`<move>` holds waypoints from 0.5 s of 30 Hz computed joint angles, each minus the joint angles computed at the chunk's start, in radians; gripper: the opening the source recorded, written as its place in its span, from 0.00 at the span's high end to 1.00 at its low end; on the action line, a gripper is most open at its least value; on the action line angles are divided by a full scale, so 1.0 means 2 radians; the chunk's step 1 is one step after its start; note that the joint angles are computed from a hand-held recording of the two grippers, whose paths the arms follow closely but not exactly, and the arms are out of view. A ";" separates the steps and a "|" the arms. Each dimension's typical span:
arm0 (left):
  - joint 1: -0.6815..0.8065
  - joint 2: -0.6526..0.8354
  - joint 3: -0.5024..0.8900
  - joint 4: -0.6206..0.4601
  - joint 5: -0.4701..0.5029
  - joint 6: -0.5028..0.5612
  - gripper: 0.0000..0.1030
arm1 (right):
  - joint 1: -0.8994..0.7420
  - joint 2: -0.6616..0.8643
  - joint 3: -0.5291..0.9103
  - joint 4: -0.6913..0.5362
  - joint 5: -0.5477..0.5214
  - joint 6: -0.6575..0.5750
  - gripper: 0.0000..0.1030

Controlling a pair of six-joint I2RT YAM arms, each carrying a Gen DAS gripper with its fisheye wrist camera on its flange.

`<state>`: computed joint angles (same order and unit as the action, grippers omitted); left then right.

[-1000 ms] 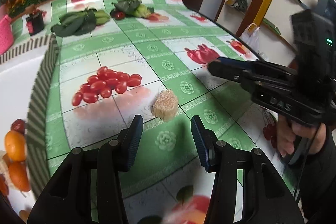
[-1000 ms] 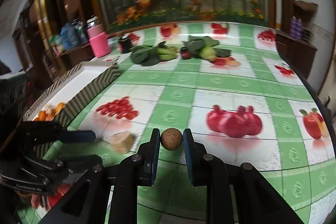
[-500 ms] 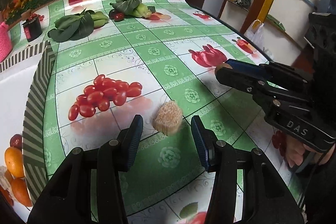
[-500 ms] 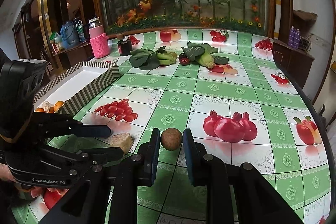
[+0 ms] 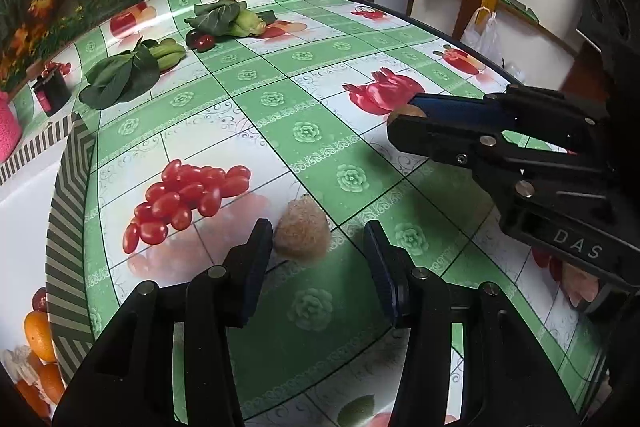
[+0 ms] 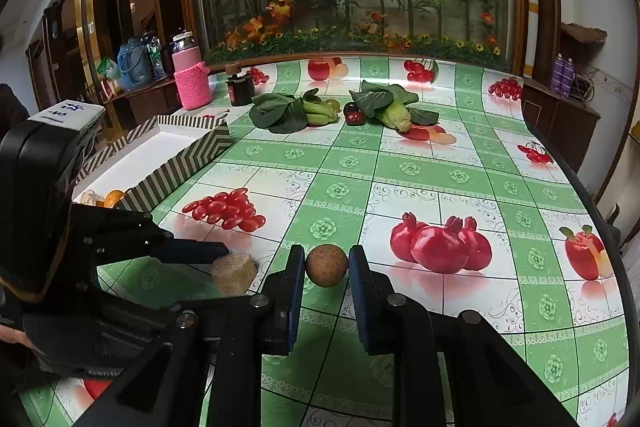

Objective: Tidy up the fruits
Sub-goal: 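Close the left gripper on the tan bread piece while the right holds the kiwi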

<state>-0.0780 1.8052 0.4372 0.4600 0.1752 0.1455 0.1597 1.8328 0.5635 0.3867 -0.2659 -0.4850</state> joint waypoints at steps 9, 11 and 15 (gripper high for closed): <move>-0.010 0.003 -0.004 0.013 -0.044 -0.017 0.73 | -0.004 0.004 0.004 -0.002 -0.003 0.009 0.79; -0.011 0.000 -0.008 0.014 -0.046 -0.015 0.73 | -0.005 0.003 0.004 -0.004 -0.006 0.009 0.79; -0.009 -0.015 -0.030 0.025 -0.032 -0.020 0.73 | -0.007 0.003 0.007 -0.008 -0.009 0.009 0.79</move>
